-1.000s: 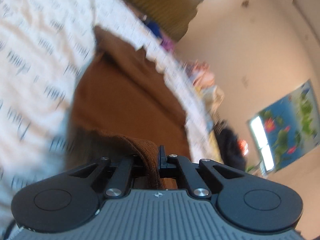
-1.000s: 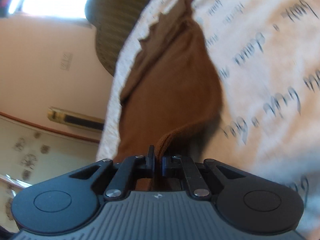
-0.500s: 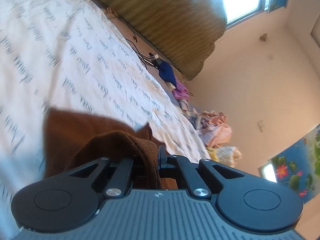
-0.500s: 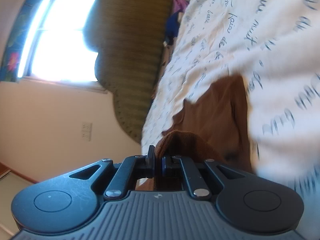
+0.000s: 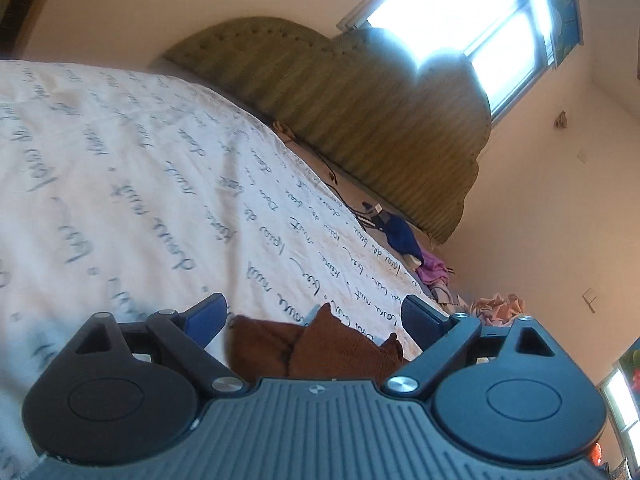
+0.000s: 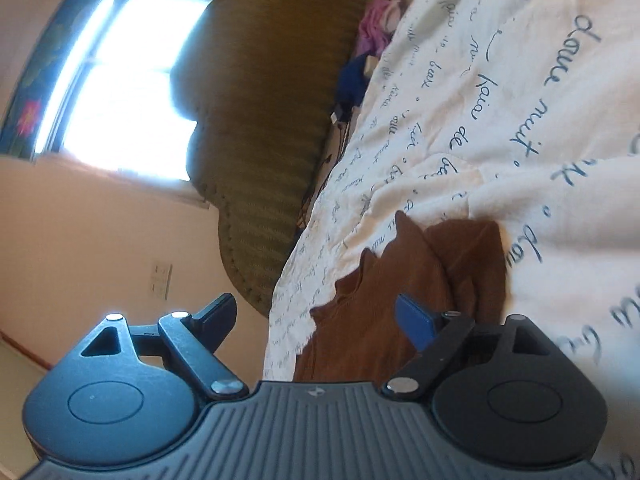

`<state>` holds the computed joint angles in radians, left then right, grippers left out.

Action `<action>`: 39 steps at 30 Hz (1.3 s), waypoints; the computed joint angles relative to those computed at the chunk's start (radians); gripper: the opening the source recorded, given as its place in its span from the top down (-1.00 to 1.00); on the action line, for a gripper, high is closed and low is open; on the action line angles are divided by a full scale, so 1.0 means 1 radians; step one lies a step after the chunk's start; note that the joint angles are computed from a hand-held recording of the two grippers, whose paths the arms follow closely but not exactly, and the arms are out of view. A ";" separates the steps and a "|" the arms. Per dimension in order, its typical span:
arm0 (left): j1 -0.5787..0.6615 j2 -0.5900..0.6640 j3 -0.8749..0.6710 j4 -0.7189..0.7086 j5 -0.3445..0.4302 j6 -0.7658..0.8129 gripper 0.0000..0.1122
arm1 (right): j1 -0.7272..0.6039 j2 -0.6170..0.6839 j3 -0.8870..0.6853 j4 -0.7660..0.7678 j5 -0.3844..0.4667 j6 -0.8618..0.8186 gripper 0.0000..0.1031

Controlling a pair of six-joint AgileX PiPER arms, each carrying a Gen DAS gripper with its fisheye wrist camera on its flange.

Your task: Fold small clothes

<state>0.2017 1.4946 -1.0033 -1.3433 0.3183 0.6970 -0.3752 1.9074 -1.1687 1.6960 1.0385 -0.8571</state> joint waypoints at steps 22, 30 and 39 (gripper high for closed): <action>0.004 -0.058 0.106 0.265 0.254 -0.478 0.52 | 0.130 -0.238 0.325 -0.112 -0.333 0.008 0.84; -0.099 -0.165 0.074 0.650 0.202 -0.786 0.92 | 0.071 -0.237 0.329 -0.096 -0.231 -0.017 0.89; 0.176 -0.570 0.274 0.604 0.612 -0.600 0.90 | -0.202 -0.494 0.478 -0.358 0.096 0.050 0.89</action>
<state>0.3774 0.9250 -0.7291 -0.7395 0.9306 0.0971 -0.5769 1.4134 -0.6910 1.3384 1.1342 -0.8071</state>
